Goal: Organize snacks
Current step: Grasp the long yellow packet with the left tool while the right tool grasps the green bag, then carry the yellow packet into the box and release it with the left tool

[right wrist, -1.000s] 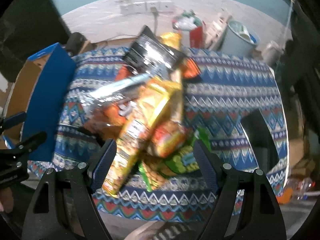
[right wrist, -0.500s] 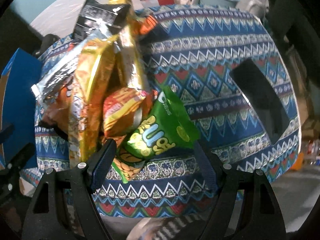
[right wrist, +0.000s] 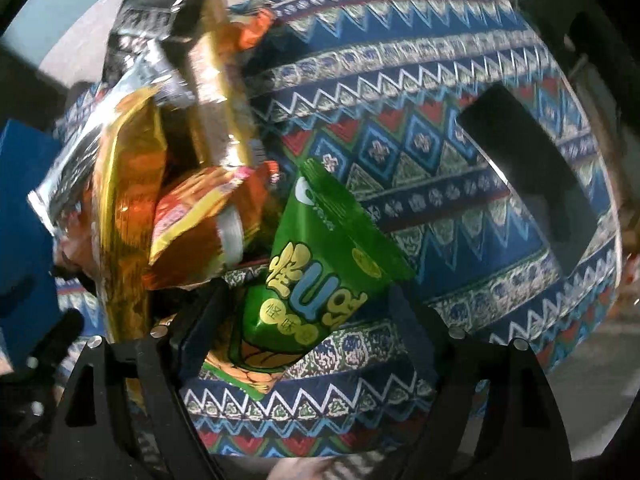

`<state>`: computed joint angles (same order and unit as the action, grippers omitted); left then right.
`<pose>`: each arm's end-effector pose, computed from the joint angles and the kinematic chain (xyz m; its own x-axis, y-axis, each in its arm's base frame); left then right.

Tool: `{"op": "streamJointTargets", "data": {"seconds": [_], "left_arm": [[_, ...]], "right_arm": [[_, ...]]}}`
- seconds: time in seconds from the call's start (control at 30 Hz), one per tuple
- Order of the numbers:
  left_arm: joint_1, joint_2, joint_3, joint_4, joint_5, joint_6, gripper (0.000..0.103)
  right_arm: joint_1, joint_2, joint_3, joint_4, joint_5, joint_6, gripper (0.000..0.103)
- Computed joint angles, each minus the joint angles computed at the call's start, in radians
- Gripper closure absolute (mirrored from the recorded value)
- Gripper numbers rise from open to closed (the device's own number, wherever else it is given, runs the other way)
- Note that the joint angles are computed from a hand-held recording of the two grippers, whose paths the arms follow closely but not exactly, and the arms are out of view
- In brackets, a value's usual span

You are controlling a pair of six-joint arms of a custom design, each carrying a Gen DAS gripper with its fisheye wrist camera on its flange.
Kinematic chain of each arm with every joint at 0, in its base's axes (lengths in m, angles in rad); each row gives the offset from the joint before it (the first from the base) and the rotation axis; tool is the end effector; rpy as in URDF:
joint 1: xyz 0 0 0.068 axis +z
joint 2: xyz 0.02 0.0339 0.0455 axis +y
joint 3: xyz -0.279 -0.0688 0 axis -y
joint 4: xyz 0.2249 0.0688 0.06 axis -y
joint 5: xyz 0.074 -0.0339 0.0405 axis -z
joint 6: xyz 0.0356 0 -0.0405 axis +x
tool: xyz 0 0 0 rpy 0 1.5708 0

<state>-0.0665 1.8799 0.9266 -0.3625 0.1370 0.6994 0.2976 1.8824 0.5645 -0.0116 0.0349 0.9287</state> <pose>0.3106 -0.0256 0.1249 -0.6743 0.6840 -0.2781 0.6982 0.7132 0.0613 0.2356 0.0710 0.0699 -0.7843 0.5966 -0.1702 0.5727 0.8017 0.1711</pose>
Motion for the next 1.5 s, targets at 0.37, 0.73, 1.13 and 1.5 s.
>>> {"op": "streamJointTargets", "data": {"seconds": [0.37, 0.73, 1.13, 1.5], "left_arm": [[-0.095, -0.001, -0.060, 0.090, -0.027, -0.028, 0.017], [-0.157, 0.006, -0.065, 0.069, -0.044, -0.070, 0.017], [-0.172, 0.039, -0.117, 0.193, -0.067, -0.062, 0.052], [-0.117, -0.024, -0.123, 0.137, 0.024, -0.007, 0.071]], "right_arm": [[-0.033, 0.144, 0.052, 0.077, -0.046, -0.102, 0.026], [-0.067, 0.143, 0.090, -0.071, 0.137, -0.315, 0.069], [-0.134, 0.112, -0.013, 0.044, 0.101, -0.395, 0.070], [-0.018, -0.070, 0.006, -0.104, 0.175, -0.337, 0.074]]}}
